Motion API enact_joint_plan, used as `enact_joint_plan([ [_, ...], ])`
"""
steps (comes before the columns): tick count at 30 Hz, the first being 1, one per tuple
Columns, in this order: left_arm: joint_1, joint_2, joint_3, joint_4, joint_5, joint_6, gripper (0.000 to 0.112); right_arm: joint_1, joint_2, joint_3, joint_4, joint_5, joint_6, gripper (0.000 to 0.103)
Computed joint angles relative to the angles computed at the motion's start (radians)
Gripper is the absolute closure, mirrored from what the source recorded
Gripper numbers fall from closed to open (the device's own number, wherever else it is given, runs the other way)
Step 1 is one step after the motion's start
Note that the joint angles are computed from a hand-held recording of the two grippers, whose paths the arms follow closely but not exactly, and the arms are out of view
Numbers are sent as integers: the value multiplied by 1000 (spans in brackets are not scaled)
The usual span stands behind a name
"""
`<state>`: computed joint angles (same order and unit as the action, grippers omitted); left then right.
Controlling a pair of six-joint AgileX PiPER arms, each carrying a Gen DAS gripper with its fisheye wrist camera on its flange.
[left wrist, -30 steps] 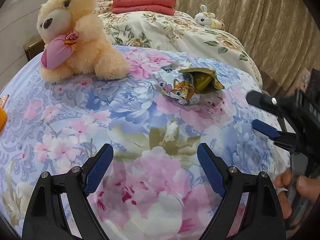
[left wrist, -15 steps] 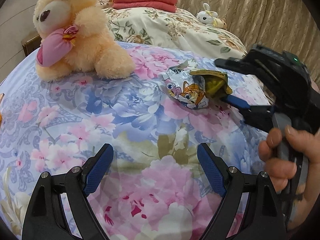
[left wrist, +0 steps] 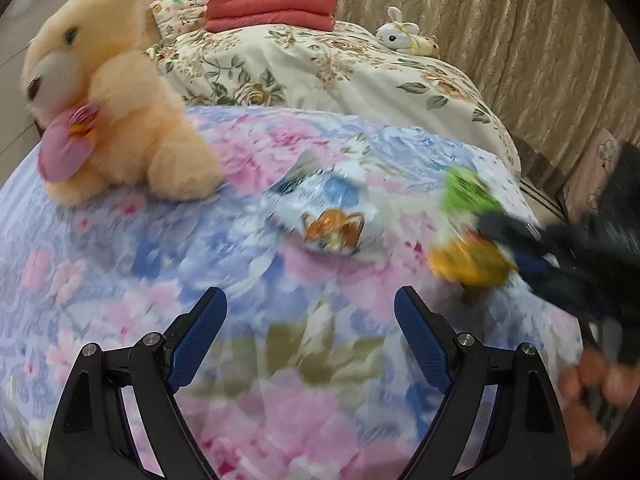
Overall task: Collect trash
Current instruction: 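Grasp the torn snack bag with the left tool while the right tool grasps the green juice pouch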
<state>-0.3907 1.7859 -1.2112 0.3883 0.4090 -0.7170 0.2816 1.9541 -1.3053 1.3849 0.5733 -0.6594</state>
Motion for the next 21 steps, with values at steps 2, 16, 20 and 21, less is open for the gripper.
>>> enact_joint_plan([
  [2, 3, 37, -57, -25, 11, 24, 24, -24, -51, 56, -39, 2, -2, 78],
  [16, -13, 202, -263, 20, 106, 72, 82, 13, -147, 95, -565, -82, 324, 72],
  [20, -17, 134, -165, -44, 55, 126, 83, 51, -174, 149, -582, -164, 351, 48],
  [21, -19, 102, -119, -71, 33, 147, 83, 54, -182, 173, -530, -186, 318, 41],
])
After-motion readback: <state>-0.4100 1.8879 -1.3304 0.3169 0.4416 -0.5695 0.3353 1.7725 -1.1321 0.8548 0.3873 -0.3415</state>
